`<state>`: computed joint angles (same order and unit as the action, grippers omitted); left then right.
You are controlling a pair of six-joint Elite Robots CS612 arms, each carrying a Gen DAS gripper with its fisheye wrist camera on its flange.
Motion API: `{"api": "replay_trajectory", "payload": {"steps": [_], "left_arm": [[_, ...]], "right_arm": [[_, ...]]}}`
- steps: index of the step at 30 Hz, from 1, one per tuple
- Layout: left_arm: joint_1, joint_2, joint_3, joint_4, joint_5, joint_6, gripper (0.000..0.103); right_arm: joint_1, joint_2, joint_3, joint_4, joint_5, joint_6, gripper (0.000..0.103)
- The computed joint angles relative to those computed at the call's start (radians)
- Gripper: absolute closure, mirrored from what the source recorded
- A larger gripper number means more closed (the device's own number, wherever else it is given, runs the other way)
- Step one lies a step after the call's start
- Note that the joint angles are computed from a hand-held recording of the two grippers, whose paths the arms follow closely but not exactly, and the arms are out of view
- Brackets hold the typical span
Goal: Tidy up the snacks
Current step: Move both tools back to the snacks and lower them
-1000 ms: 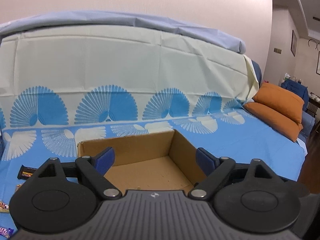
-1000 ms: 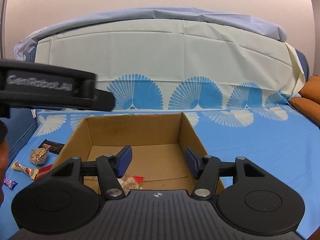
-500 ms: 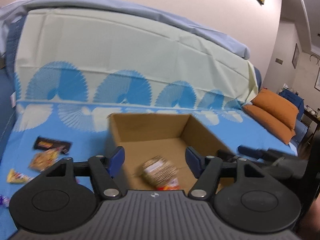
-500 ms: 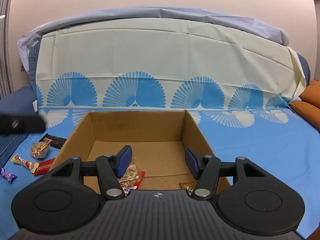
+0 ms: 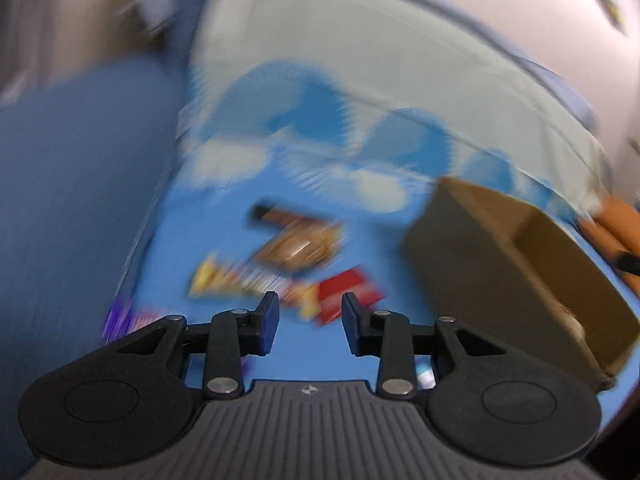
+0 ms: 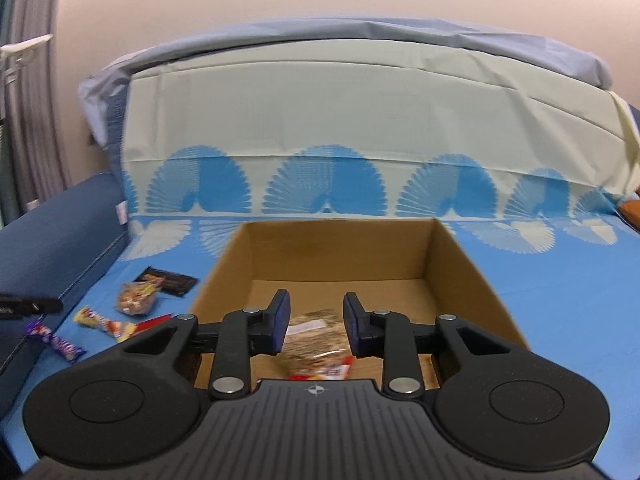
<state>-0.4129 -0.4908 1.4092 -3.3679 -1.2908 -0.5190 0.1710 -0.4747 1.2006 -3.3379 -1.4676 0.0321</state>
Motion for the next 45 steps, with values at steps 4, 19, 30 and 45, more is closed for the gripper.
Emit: {"api": "replay_trajectory", "payload": {"steps": [4, 19, 30, 45], "left_arm": [[0.009, 0.0, 0.011, -0.05, 0.03, -0.068, 0.069], [0.008, -0.01, 0.011, 0.019, 0.05, -0.114, 0.068], [0.016, -0.019, -0.011, 0.186, 0.031, -0.206, 0.048], [0.015, 0.051, -0.13, 0.372, 0.166, -0.339, 0.04]], "right_arm": [[0.018, 0.003, -0.006, -0.011, 0.049, -0.052, 0.072], [0.133, 0.066, -0.124, 0.171, 0.16, -0.331, 0.072], [0.184, 0.182, -0.344, 0.466, -0.11, -0.25, 0.049], [0.16, 0.215, -0.413, 0.643, 0.029, -0.065, 0.069]]}}
